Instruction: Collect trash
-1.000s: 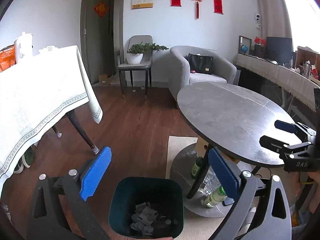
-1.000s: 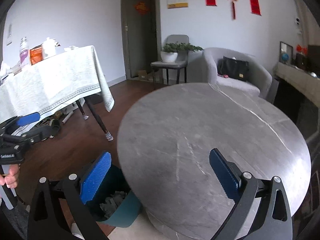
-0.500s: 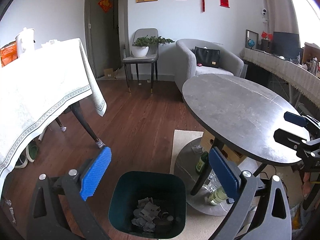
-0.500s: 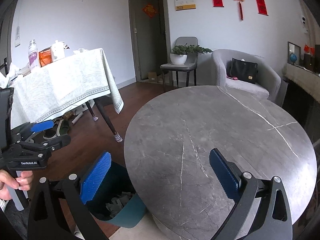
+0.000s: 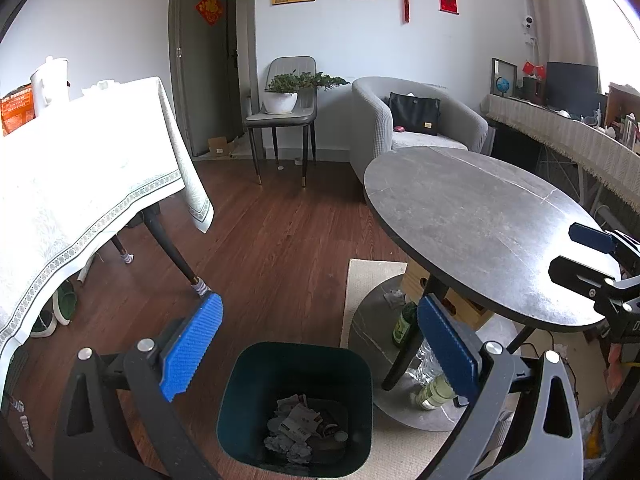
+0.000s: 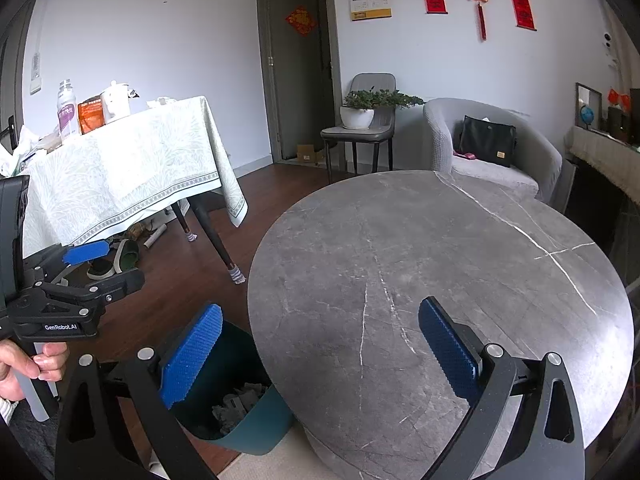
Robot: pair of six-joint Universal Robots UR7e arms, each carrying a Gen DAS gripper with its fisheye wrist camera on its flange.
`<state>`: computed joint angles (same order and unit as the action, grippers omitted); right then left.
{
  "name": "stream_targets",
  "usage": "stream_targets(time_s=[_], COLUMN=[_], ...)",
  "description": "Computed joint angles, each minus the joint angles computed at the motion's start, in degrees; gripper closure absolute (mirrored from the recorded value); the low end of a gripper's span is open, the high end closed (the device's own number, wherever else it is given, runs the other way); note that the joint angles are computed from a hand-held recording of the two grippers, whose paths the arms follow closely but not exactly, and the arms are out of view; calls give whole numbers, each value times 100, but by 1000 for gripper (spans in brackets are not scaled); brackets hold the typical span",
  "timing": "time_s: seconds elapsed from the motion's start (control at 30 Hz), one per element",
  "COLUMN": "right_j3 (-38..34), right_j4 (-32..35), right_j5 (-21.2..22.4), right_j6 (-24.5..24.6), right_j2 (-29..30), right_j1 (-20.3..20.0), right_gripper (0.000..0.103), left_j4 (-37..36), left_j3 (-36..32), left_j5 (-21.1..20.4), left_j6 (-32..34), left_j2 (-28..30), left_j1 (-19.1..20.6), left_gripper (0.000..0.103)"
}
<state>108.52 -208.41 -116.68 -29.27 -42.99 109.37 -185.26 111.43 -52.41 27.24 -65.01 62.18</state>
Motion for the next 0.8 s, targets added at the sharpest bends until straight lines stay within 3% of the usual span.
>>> stream_targets(time_s=[0.8], right_j3=[1], right_j4=[26], right_j5=[-4], right_j6=[1], right_j2=[-5], right_j1=[-4], right_gripper=[3], left_j4=[38], left_j3=[11], left_j5=[-4], left_j6=[-5], left_j2=[-8], left_j1=[8], left_gripper=[3])
